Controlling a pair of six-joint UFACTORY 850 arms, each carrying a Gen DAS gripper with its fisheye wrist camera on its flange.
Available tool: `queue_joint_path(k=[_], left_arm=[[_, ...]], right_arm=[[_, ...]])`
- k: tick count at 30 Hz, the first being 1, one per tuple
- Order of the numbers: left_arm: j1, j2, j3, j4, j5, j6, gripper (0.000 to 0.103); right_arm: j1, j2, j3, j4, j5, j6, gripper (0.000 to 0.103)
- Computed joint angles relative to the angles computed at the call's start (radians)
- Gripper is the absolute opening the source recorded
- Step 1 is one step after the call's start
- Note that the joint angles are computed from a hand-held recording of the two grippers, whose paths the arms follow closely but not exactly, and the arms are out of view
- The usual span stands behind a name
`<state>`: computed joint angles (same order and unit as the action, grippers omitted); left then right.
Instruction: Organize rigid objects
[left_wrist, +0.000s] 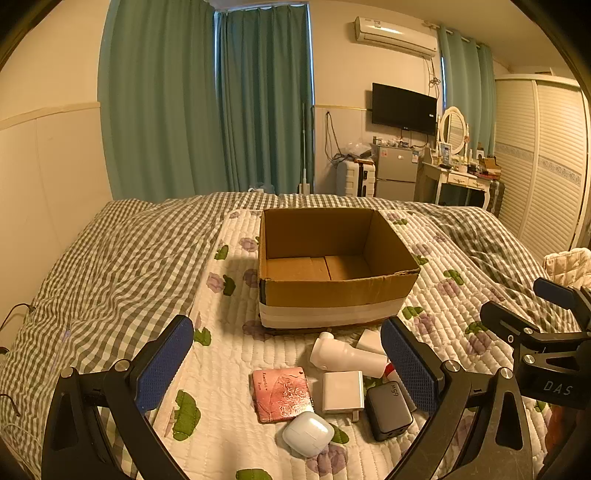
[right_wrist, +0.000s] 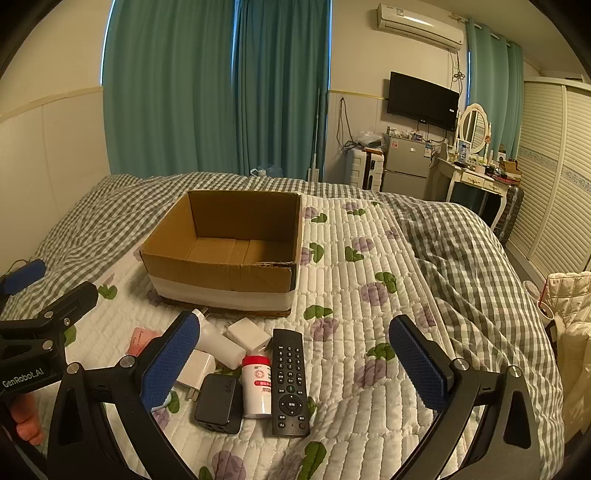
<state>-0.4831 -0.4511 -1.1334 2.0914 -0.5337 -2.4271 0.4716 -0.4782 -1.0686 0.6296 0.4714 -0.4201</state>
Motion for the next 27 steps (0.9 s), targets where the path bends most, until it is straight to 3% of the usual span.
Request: queue_joint_path(k=[27], left_arm=[[0.004, 0.013, 0.002, 0.011, 0.009, -0.023, 0.103]], right_arm=[[0.004, 0.007, -0.001, 0.019, -0.005, -0.040, 0.103]])
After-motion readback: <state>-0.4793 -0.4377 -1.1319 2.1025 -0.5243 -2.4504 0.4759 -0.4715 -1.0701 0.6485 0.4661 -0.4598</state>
